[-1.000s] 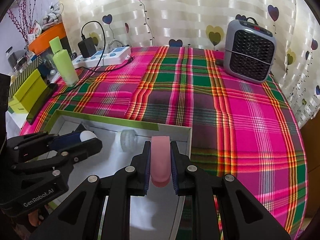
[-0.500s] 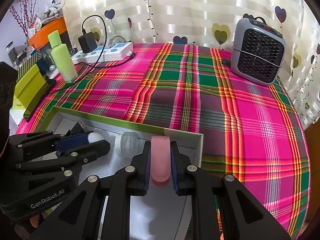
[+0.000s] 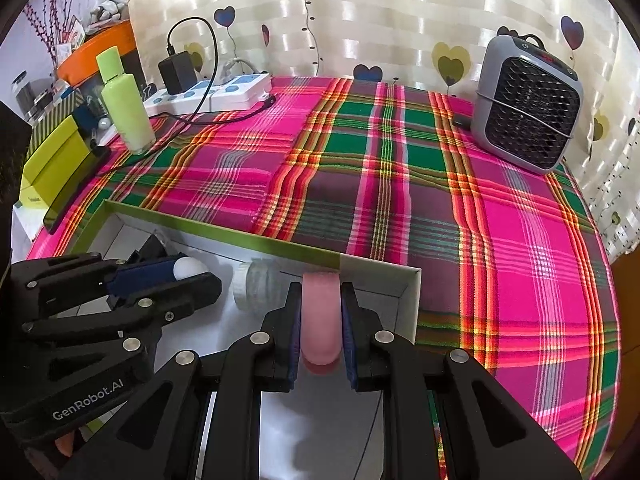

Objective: Organize objects
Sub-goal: 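Lower both grippers into the box and open them, releasing hook and clip, then withdraw both grippers from the box toward the black disc and green item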

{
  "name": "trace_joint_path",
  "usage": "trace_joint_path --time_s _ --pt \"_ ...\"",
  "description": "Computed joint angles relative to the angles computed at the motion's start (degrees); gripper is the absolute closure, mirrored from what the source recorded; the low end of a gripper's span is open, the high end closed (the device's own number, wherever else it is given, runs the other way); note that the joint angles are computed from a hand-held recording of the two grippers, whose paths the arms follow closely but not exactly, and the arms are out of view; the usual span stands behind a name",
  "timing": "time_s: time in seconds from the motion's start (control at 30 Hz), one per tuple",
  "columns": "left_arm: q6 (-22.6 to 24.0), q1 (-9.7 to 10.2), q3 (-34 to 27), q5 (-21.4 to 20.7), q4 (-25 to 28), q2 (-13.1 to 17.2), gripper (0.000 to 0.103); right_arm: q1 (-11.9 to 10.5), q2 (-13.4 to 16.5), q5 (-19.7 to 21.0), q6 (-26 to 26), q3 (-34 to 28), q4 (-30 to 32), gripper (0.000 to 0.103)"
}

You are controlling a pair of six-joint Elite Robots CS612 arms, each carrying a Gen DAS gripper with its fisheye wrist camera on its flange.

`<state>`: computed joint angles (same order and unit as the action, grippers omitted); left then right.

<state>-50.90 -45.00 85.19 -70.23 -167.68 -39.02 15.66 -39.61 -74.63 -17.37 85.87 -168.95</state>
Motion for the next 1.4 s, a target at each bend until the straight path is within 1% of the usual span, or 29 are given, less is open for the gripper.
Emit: trace_joint_path --time_s 0.47,0.63,0.73,0.8,0.83,0.93,1.07,1.27,1.4 --pt "0.2 0.03 -0.1 0.0 0.5 0.0 0.079 0.2 0.1 -0.5 -0.2 -0.2 0.3 0.084" --pt "0.0 0.02 -0.1 0.1 0.7 -0.1 0.070 0.3 0.0 -1.0 -0.3 0.1 -0.3 0.084" --pt "-0.5 0.00 0.1 0.2 1.1 -0.2 0.069 0.2 0.0 -0.8 0.3 0.4 -1.3 0.082" --pt "-0.8 -0.04 0.3 0.3 0.9 -0.4 0.068 0.1 -0.1 -0.5 0.8 0.7 -1.9 0.077" --pt "-0.9 -0.10 0.5 0.5 0.6 -0.5 0.067 0.0 -0.2 -0.2 0.9 0.9 -2.2 0.072" --pt "-0.9 -0.29 1.1 0.8 0.2 -0.9 0.065 0.1 -0.4 -1.0 1.2 1.5 -3.6 0.065" --pt "-1.2 -0.59 2.0 1.4 -0.4 -1.6 0.064 -0.2 -0.9 -0.2 2.2 2.1 -3.5 0.064" --pt "-1.3 -1.44 3.8 3.0 -1.9 -2.7 0.063 -0.4 -2.0 -0.2 3.3 4.2 -5.9 0.064" --pt "-2.4 -2.21 5.4 4.3 -2.8 -3.7 0.063 -0.8 -3.0 0.5 4.7 6.0 -7.6 0.064"
